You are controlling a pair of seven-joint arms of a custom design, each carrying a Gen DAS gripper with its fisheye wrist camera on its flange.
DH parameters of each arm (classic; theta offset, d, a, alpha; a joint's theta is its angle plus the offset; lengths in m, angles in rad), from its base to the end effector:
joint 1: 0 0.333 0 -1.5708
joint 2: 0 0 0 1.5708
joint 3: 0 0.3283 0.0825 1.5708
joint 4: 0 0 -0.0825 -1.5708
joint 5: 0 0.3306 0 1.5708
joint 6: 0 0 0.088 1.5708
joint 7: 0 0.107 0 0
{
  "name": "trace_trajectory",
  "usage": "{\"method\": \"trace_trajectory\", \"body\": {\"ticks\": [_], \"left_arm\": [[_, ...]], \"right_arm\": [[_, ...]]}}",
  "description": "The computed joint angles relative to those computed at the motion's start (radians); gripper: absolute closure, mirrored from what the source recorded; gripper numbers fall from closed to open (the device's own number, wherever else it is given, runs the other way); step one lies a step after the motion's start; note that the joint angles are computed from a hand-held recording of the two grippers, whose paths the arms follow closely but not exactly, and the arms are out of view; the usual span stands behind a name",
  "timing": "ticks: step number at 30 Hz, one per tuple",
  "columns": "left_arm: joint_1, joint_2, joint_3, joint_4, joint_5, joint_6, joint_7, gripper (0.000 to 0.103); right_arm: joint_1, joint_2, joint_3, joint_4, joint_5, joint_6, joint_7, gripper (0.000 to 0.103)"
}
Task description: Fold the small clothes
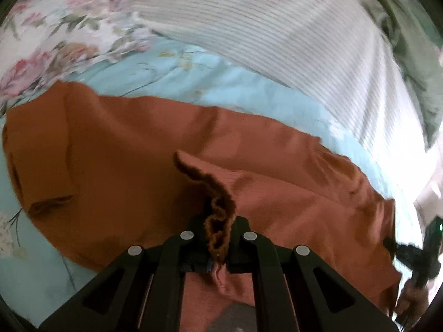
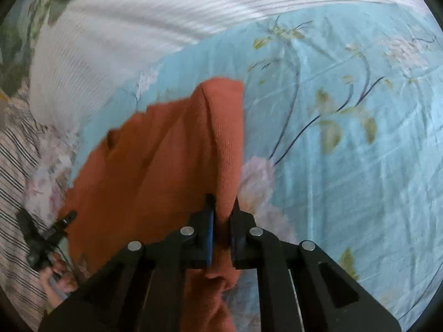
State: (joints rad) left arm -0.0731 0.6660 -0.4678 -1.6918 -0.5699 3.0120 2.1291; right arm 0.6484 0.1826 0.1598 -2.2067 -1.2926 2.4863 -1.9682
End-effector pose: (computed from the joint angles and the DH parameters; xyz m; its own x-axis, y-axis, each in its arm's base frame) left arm 0.6372 -0.2575 0.3498 -0.4474 -0.8301 0.3328 -0.7557 0.1518 -0.6371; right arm 0.3592 0.3793 0.3569 -0.5820 -0.6458 -0.4942 -0.4143 0.7584 -0.5032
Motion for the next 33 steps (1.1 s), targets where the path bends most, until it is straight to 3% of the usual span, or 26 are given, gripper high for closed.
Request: {"method": "trace_trajectory", "body": {"ticks": [3, 5, 7, 11, 14, 18, 20, 23, 25, 28, 29, 30, 31, 33], "left_arm": [[0.031, -0.006, -0.062, -0.015, -0.012, -0.006, 0.059, 0.099], [0.009, -0.008, -0.048, -0.015, -0.008, -0.004, 0.064, 0.099], [-0.023, -0.007, -0.015, -0.011, 0.006, -0.001, 0.049, 0.098], [-0.018, -0.004, -0.014, -0.006, 0.0, -0.014, 0.043, 0.099], [-0.012, 0.001, -0.013, 0.005, -0.002, -0.028, 0.043, 0.098], [-0.016, -0.003, -0.008, 0.003, -0.011, -0.03, 0.041, 0.099], [-0.02, -0.007, -0.003, -0.002, -0.014, -0.032, 0.034, 0.099], [-0.031, -0.013, 0.01, -0.012, -0.008, -0.026, 0.029, 0.098], [-0.051, -0.012, 0.035, -0.008, 0.007, -0.037, 0.005, 0.098], [-0.057, -0.01, 0.039, -0.007, 0.023, -0.055, -0.001, 0.098], [-0.056, -0.01, 0.037, -0.009, 0.027, -0.061, 0.004, 0.098], [-0.052, -0.008, 0.03, -0.011, 0.03, -0.071, 0.015, 0.098], [-0.051, -0.008, 0.025, -0.017, 0.033, -0.075, 0.026, 0.098], [-0.072, -0.017, 0.042, -0.044, 0.046, -0.041, 0.034, 0.098]], "right_arm": [[0.004, -0.061, 0.01, -0.063, 0.033, -0.046, 0.013, 0.096], [-0.005, -0.069, 0.016, -0.079, 0.013, -0.035, 0.044, 0.095], [0.015, -0.069, 0.041, -0.06, 0.061, -0.097, 0.037, 0.095], [0.112, -0.017, 0.096, 0.036, -0.013, -0.237, 0.121, 0.093], [0.165, 0.083, 0.095, 0.139, -0.063, -0.214, 0.146, 0.093], [0.184, 0.189, 0.055, 0.238, 0.034, -0.161, 0.072, 0.093], [0.195, 0.206, 0.02, 0.243, 0.059, -0.156, 0.115, 0.093], [0.249, 0.191, -0.023, 0.231, 0.044, -0.287, 0.232, 0.093], [0.285, 0.172, -0.019, 0.218, 0.08, -0.438, 0.305, 0.093], [0.3, 0.161, 0.01, 0.192, 0.129, -0.531, 0.4, 0.096], [0.302, 0.152, 0.017, 0.171, 0.131, -0.538, 0.437, 0.097], [0.305, 0.139, 0.012, 0.139, 0.112, -0.494, 0.486, 0.097], [0.273, 0.115, 0.025, 0.085, 0.043, -0.394, 0.546, 0.095], [0.253, 0.082, 0.043, 0.045, 0.001, -0.323, 0.559, 0.094]]}}
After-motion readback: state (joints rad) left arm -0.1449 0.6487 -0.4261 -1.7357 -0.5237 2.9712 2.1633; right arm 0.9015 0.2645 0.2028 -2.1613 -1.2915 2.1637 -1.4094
